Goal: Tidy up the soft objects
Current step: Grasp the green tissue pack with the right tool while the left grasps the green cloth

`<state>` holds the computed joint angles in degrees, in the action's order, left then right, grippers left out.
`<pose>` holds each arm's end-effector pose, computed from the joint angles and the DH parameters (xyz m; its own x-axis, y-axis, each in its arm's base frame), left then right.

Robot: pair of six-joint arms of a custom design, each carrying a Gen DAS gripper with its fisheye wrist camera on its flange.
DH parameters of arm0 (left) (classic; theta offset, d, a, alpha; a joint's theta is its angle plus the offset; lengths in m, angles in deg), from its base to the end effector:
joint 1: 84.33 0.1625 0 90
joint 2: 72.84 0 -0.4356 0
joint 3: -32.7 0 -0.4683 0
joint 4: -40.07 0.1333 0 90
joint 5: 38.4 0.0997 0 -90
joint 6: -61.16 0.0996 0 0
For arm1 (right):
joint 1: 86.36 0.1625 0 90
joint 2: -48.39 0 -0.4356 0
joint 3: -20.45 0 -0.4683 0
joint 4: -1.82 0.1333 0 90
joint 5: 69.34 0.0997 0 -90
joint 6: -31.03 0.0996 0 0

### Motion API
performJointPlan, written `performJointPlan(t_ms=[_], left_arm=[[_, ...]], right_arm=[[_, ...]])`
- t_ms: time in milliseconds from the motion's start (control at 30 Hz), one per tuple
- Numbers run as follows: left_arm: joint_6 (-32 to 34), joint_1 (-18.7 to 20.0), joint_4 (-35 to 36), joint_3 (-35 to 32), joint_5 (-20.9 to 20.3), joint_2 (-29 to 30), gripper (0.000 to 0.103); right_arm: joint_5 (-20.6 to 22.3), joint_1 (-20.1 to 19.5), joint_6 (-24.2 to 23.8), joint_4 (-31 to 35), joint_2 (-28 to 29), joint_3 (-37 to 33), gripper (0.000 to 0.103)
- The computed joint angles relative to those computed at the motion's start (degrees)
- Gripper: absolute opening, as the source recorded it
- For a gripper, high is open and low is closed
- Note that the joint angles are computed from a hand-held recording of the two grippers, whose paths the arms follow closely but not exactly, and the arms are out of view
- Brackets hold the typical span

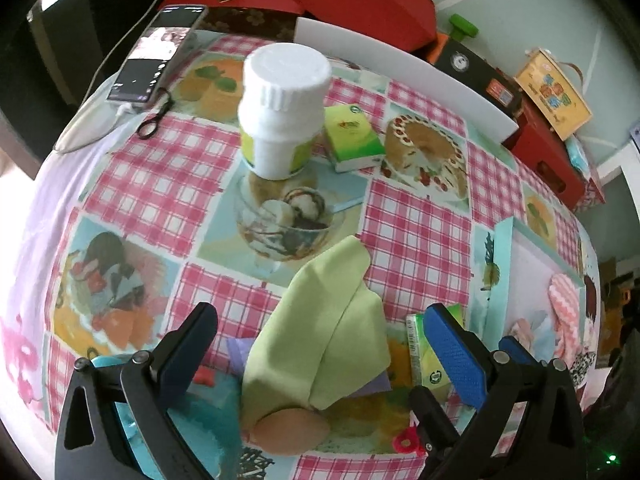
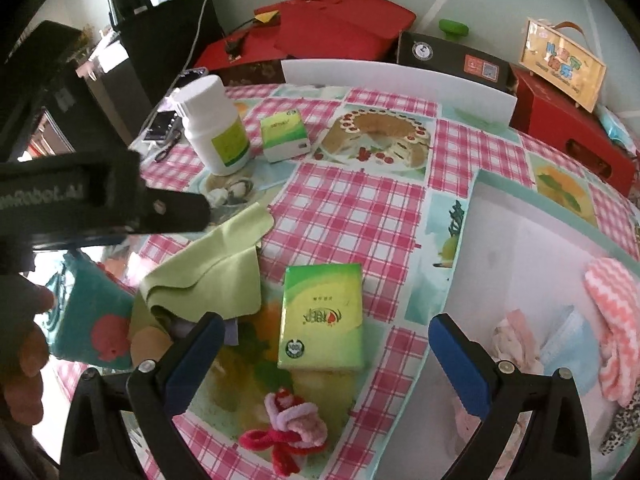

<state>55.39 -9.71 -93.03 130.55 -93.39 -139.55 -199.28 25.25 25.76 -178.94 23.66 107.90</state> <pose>0.0013 -0.7134 0.2613 -0.8432 0.0072 -0.5376 0.1756 0.9488 -0.2626 0.3349 -0.6570 -0.0920 -0.7906 -0.0772 0.6074 -0.3994 0.8169 -0.4161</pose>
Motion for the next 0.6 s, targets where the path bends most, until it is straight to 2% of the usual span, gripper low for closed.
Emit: performJointPlan(t_ms=[133,267,433,600], left_arm=[[0.82,-0.24,0.23,-0.25,1.97,0.81,0.102],[2.53,-0.19,-0.21,-0.45,0.33,0.86,0.101],[3.35,-0.29,0.65,-0.72,-0.3,1.21,0.101],[3.33,-0.3,1.63,-1.1,0.25,1.86,0.101]], right_arm=[[1.71,-0.2,-0.31,-0.87,-0.08,0.23,0.102],[3.41,-0.45,-0.21,-1.08,-0.26,0.55,0.093],[3.04,-0.64,0.15,-0.26,-0.11,0.42,0.084],[1.96,-0.65,-0.72,0.6,0.44,0.0,0.082]])
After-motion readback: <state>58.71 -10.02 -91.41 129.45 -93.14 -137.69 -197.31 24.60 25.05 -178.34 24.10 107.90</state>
